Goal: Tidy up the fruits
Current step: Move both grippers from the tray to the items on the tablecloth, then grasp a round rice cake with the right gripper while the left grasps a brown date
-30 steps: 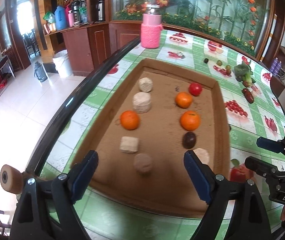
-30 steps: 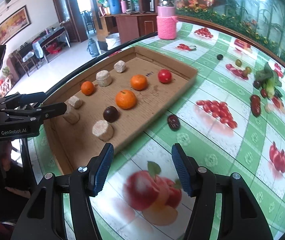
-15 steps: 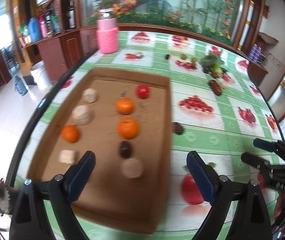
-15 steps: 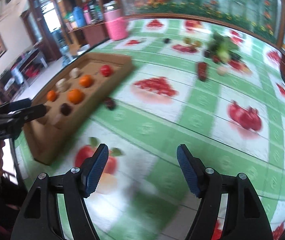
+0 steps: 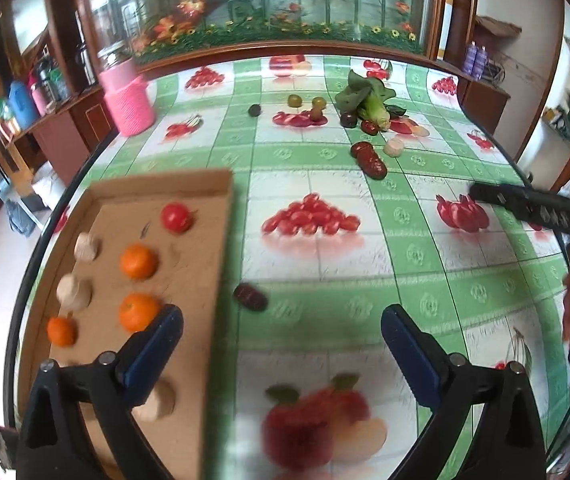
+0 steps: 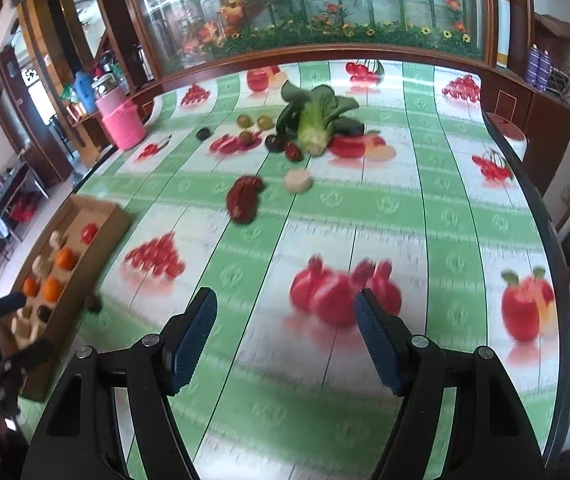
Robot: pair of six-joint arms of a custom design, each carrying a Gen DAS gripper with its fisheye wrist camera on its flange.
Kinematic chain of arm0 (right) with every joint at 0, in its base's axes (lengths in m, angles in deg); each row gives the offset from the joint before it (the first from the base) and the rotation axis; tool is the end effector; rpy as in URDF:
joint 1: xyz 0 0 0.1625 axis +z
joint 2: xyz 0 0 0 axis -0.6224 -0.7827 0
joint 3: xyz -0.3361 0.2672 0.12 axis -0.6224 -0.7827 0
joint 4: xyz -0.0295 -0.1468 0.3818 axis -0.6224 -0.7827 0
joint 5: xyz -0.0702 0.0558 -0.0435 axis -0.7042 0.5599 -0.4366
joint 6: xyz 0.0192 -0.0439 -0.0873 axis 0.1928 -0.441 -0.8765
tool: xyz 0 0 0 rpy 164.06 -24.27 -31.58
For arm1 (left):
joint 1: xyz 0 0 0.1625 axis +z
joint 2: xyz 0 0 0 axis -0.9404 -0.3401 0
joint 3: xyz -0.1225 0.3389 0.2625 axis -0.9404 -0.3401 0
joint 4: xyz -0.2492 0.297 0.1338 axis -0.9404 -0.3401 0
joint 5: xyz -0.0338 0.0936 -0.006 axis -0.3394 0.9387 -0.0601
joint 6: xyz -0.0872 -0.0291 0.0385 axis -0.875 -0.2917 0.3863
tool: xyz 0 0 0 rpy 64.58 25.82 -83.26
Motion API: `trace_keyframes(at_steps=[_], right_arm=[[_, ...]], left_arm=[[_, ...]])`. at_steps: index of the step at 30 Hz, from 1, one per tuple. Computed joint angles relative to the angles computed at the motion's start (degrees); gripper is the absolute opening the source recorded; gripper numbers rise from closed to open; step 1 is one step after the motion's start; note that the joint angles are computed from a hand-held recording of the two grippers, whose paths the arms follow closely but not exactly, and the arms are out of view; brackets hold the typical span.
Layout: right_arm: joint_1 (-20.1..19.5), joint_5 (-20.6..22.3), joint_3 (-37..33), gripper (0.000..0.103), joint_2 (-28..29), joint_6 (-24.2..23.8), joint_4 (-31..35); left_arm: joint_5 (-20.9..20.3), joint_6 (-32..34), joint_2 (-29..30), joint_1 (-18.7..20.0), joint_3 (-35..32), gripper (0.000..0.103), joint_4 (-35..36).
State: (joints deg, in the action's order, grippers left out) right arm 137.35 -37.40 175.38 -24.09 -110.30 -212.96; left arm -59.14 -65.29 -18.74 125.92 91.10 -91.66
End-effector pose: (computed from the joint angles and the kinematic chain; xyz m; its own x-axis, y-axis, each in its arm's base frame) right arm 0.2020 -0.6974 0.1300 -0.7804 -0.2732 0.5624 -0.5336 0.7599 -0.3713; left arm -0.1645 -0.6219 0.1908 -0.6770 0.0504 -0.7342 0.4594 0.8084 -0.3681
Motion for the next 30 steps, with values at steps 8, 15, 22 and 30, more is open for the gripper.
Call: trace_keyframes(at_steps=[8,15,22,30], right_arm=[[-1.8,0.8,-19.9,0.069,10.2,-3.3,12.0],[-1.9,-0.4,-31.6,0.048,17.2,-10.3,19.6],[-2.2,0.8,-32.8,0.027,17.8,-13.7,18.9],[-4.2,3.7,-26.8,0.027,12.6,-7.5,16.5]], left_arm=[[1.9,0.2,4.7,0.6,-5.6,0.101,0.5],[2.4,-0.6,7.9,1.7,-10.9,0.101,2.9],[-0.8,-1.3,13.5,3.0,-19.3,0.101,4.2],[-6.8,0.4,21.0,4.3,-30.4,0.083,7.2]])
